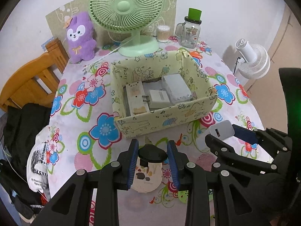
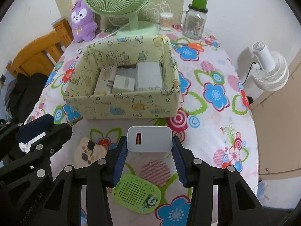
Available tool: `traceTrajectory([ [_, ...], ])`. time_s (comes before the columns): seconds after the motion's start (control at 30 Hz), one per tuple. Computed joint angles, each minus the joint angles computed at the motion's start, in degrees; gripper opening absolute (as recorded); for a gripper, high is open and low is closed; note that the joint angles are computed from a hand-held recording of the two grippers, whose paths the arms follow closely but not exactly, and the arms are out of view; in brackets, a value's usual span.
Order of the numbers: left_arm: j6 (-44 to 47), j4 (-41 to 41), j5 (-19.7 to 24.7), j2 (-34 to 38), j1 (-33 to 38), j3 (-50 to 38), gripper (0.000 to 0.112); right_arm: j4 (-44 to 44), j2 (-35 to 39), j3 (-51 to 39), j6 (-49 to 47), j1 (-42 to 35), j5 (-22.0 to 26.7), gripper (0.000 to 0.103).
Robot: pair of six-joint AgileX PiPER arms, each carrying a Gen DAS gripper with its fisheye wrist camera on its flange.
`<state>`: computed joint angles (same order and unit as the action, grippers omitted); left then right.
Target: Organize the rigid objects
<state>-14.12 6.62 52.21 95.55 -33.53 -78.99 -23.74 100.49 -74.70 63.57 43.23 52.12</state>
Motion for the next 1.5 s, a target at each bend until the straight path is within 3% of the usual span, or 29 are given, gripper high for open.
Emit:
traceTrajectory([
  [0.37, -2.54, 1.79, 0.94, 0.58, -0.71, -1.43, 0.031, -0.24, -0.36, -0.46, -2.40, -0.64, -0.24, 0.050],
  [0.93, -9.67, 6.68, 6.22, 5.33, -3.35, -11.87, 0.031, 1.78, -2.39, -2.14, -13.15, -5.27, -1.01, 0.050],
  [1.5, -6.24, 4.73, 8.24, 10.25, -1.56, -20.45, 0.031, 7.18, -1.65, -6.43, -21.72, -10.18, -1.43, 0.050],
])
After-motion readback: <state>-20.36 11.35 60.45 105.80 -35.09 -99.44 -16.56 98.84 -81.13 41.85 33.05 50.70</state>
